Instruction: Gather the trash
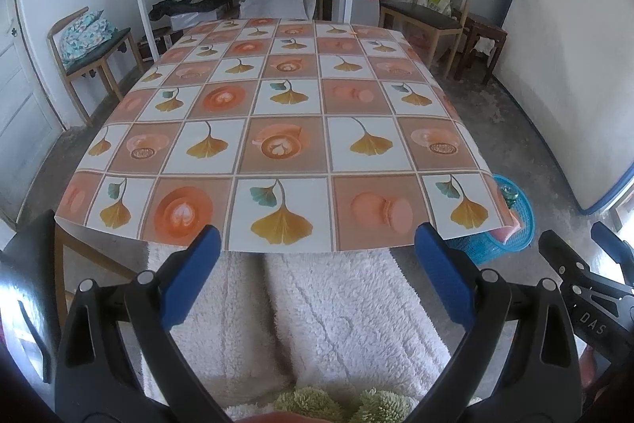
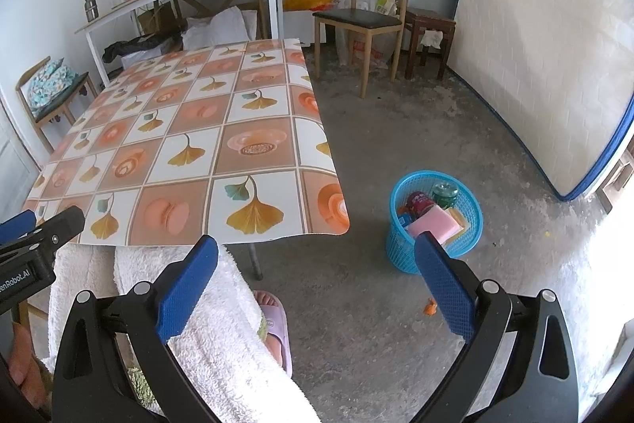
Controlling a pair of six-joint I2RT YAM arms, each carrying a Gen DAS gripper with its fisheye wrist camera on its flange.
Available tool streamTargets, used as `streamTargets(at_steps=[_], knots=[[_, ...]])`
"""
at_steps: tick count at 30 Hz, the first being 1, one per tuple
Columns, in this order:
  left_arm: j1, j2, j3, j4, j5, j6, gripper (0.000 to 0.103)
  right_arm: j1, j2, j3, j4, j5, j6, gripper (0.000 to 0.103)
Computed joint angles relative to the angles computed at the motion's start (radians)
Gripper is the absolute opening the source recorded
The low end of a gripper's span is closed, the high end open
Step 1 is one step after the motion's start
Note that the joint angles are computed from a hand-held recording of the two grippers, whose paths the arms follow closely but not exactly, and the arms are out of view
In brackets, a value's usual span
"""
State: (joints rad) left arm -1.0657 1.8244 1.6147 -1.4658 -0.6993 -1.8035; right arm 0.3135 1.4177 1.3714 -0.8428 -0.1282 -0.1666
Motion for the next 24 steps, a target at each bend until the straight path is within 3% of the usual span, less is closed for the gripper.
streamTargets(at_steps=[24], knots=[[-0.001, 0.008, 0.01, -0.003, 0.003, 0.0, 0.094, 0.0, 0.004, 0.009, -0.007, -0.001, 0.002, 0.096]])
